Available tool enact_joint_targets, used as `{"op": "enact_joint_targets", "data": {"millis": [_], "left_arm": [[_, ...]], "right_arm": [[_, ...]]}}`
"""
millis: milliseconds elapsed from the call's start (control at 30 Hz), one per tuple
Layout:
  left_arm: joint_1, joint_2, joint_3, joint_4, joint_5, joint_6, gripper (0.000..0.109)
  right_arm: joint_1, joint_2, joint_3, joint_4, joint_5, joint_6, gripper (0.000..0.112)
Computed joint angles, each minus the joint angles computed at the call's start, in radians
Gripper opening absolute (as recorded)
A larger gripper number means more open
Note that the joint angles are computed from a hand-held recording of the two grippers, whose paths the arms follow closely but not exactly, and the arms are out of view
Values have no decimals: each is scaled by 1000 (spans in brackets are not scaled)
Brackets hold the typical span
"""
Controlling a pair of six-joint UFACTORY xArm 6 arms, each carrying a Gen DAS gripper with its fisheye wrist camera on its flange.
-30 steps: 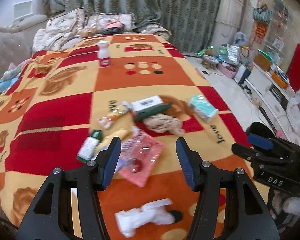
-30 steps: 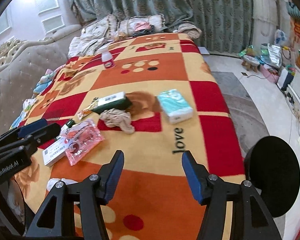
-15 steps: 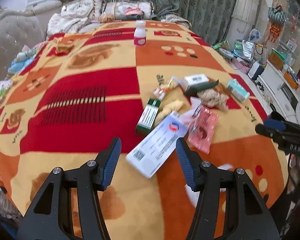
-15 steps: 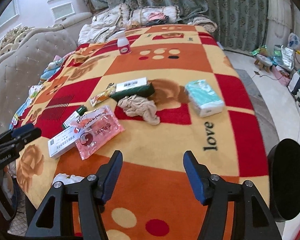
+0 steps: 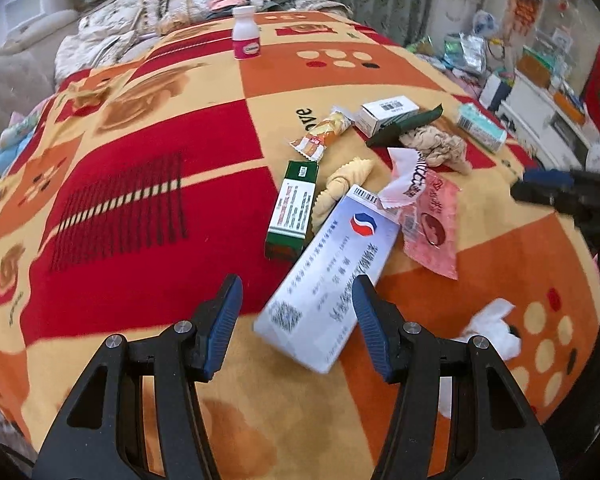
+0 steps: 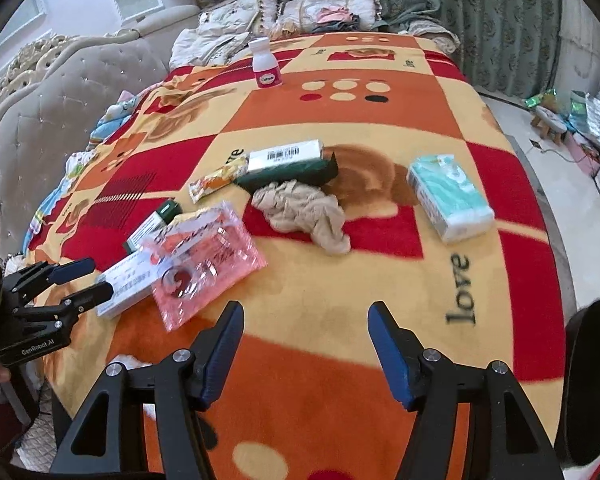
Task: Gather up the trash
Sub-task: 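Grasp the white medicine box with the left tool while the right tool grasps the beige crumpled stocking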
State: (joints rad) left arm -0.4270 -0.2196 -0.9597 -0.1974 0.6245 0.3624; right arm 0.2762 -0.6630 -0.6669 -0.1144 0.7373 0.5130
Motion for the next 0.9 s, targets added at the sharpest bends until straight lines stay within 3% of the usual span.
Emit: {"op": "enact_joint_targets", "data": {"millis": [300, 433, 600, 767, 800, 833, 900], "left_arm": [[-35, 78, -77, 26, 18, 59, 56], [-32, 83, -109, -24, 104, 163, 56], [-11, 83, -109, -16, 133, 197, 57], [-17, 125, -139, -26, 129, 156, 58], [-24, 131, -141, -14, 123, 146, 58], [-32, 141, -145, 8, 125, 130, 58], [-38, 148, -146, 26, 123, 100, 57]], "right_arm": [[-84, 257, -151, 92, -61, -180, 63], [-96, 349, -206, 123, -81, -224, 63], [-108, 399, -233, 213, -100, -275, 63], [-95, 397, -212, 179, -147, -263, 63], [-94, 394, -207, 173, -152, -261, 61], [-91, 385, -198, 170, -159, -263, 49], [-88, 368, -185, 180, -162, -271, 44]]}}
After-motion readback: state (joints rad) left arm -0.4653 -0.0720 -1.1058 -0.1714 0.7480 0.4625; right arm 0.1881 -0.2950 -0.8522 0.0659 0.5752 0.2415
